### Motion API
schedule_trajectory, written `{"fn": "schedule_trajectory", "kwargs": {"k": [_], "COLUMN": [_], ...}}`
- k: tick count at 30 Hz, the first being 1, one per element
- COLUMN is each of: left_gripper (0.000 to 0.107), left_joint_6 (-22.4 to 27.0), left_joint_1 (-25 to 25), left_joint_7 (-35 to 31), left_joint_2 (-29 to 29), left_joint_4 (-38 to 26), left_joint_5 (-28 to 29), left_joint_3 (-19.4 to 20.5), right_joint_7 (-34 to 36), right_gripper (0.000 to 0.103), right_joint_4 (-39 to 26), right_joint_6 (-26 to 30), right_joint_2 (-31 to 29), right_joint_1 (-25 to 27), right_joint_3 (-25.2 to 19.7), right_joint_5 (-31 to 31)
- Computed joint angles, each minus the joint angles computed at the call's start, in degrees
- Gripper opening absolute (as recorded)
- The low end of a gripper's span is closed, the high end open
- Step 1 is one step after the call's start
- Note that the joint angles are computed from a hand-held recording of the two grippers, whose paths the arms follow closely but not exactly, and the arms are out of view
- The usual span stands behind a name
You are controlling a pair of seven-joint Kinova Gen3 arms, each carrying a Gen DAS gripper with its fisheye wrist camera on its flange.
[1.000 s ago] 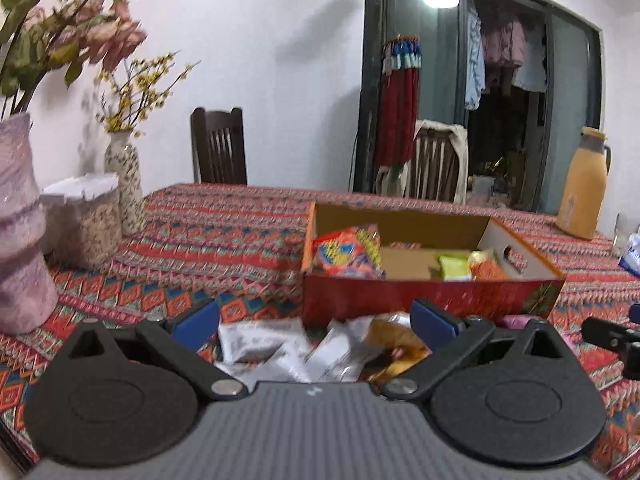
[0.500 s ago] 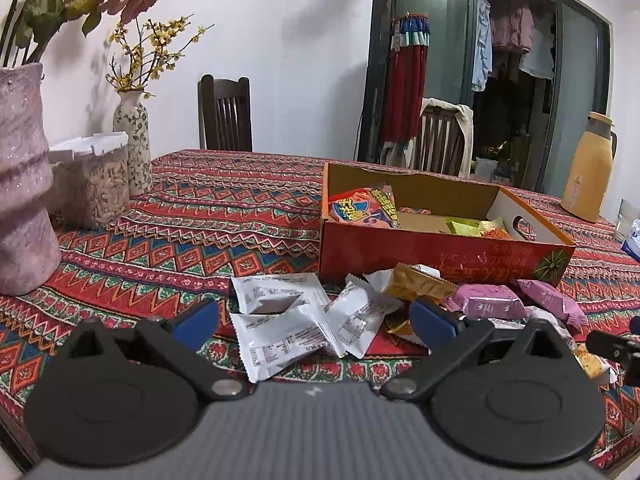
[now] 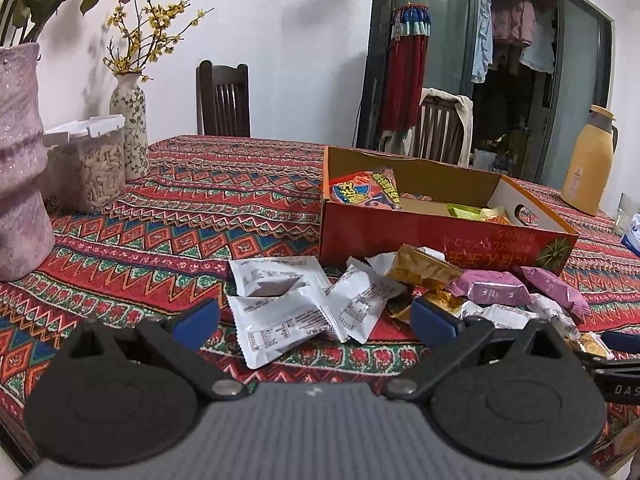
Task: Organize snacks
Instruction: 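Grasp a cracker packet from the pile with the right gripper and lift it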
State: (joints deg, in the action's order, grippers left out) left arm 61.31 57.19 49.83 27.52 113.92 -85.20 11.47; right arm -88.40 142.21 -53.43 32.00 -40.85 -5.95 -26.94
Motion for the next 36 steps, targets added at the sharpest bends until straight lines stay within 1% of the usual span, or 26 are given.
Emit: {"fn": "schedule_trajectory", "kwargs": {"k": [2,3,6,7,9,11,16,21,26,30,33,36], "left_gripper": [0.103,0.103,0.103,0.103,0.103,0.103,0.103,0.103,0.103,0.103,0.103,0.103], "left_joint_6": [-0.47,-0.63,-1.02,-1.07,-1.13,-1.16,-1.15,-1.14,-2.22,-4.04,-6.91,-8.79], "left_joint_1": [-0.2,-0.24,-0.28,-0.26,-0.25,-0.3,-0.52,-1.15,-2.43,-3.96,-5.59,-6.09], "left_joint_7": [0.17,0.19,0.46,0.62,0.86,0.97,1.01,0.06,-3.36,-5.99,-7.99,-8.96], "left_joint_2": [0.02,0.06,0.15,0.17,0.19,0.18,0.07,0.14,0.59,1.19,1.33,1.84], "left_joint_4": [0.16,0.19,0.38,0.46,0.55,0.61,0.74,0.11,-1.72,-3.69,-5.14,-6.17], "left_joint_5": [-0.17,-0.23,-0.43,-0.48,-0.59,-0.6,-0.39,0.95,3.39,5.65,8.19,9.76], "left_joint_3": [0.04,0.07,0.11,0.11,0.11,0.11,0.07,-0.21,-0.93,-2.32,-3.34,-4.68], "right_joint_7": [0.4,0.45,1.07,1.01,0.96,0.21,-1.68,-2.53,-3.14,-3.67,-3.95,-4.34], "right_gripper": [0.081,0.075,0.061,0.058,0.046,0.042,0.042,0.042,0.042,0.042,0.042,0.042], "right_joint_4": [-0.39,-0.39,0.09,0.32,0.72,1.22,3.38,5.18,5.41,5.52,5.53,5.39], "right_joint_6": [0.36,0.26,-0.91,-1.39,-2.41,-3.27,-8.42,-12.72,-13.19,-13.67,-13.87,-13.72], "right_joint_2": [0.34,0.51,0.84,0.96,1.18,1.2,1.63,1.3,1.2,1.55,1.68,1.86], "right_joint_1": [-0.33,-0.4,-1.06,-0.99,-1.11,-0.48,0.01,-0.21,0.57,1.02,1.33,1.78], "right_joint_3": [0.1,0.1,0.19,0.08,-0.06,-0.41,-1.07,-1.22,-1.07,-1.01,-0.96,-0.94], "right_joint_5": [-0.44,-0.43,-0.58,-0.24,-0.12,0.86,2.5,1.71,1.06,1.12,1.3,1.61]}}
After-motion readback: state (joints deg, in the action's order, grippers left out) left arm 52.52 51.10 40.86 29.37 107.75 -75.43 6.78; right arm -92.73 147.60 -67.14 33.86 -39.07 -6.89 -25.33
